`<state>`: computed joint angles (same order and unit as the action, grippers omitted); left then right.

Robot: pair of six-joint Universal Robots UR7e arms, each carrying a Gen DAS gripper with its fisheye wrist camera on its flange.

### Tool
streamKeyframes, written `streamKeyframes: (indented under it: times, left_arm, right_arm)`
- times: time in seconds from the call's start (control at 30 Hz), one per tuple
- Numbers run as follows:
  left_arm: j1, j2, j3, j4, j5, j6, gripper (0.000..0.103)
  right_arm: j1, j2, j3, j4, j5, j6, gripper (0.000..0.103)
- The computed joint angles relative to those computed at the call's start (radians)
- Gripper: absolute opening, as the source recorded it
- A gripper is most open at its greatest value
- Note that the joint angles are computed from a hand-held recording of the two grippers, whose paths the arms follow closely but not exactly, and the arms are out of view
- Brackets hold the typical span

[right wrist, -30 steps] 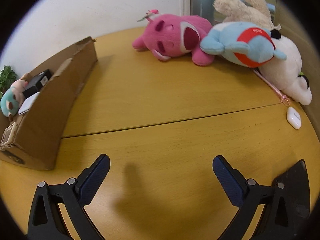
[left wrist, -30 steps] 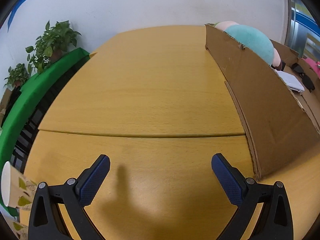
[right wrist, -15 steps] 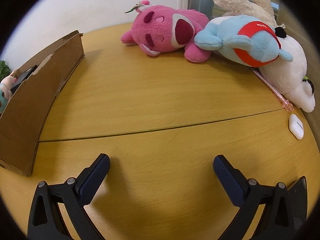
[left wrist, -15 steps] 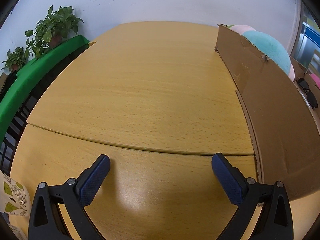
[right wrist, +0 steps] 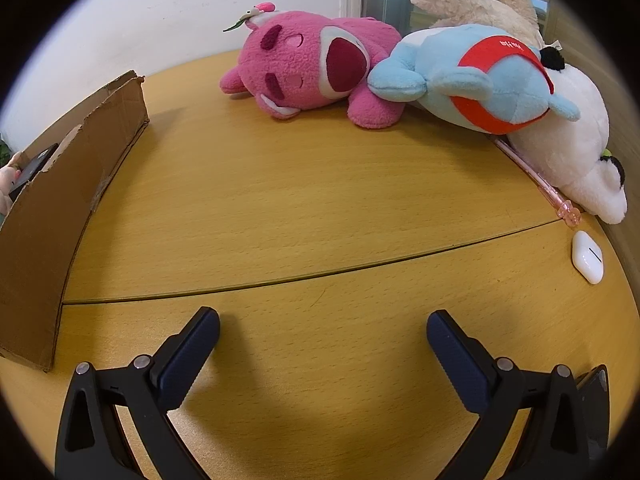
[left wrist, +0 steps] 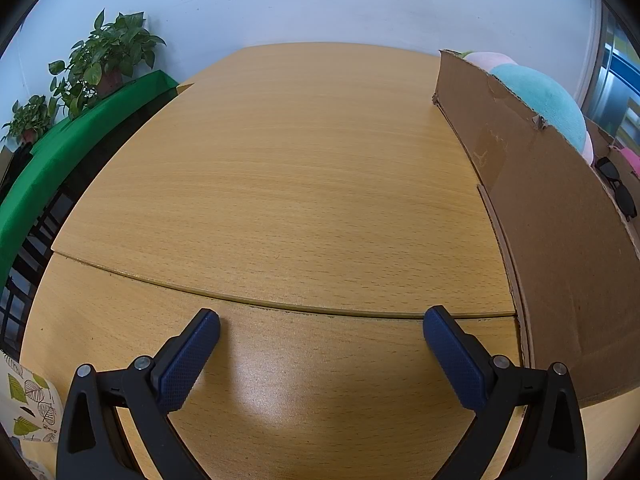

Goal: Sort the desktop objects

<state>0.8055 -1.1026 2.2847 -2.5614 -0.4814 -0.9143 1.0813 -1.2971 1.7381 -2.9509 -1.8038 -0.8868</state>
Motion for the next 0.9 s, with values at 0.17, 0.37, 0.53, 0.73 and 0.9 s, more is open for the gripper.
streamKeyframes:
  times: [0.17, 0.37, 0.53, 0.73, 0.9]
  left_arm:
    - [0.000, 0.002, 0.000, -0.002, 0.001, 0.000, 0.103]
    - [-0.001, 0.007, 0.000, -0.004, 0.002, -0.003, 0.103]
    - [0.000, 0.008, 0.000, -0.007, 0.003, -0.003, 0.103]
    - [-0.001, 0.012, 0.000, -0.007, 0.004, -0.006, 0.103]
    - [-0.001, 0.012, -0.001, -0.008, 0.004, -0.006, 0.103]
  right_arm:
    - [0.000, 0.000, 0.001, -0.001, 0.001, 0.000, 0.103]
    - [-0.001, 0.000, 0.002, -0.003, 0.001, -0.001, 0.103]
    - [-0.001, 0.000, 0.003, -0.004, 0.001, -0.001, 0.103]
    - [-0.001, 0.000, 0.004, -0.005, 0.001, 0.000, 0.103]
    - [-0.002, 0.000, 0.005, -0.006, 0.002, -0.001, 0.103]
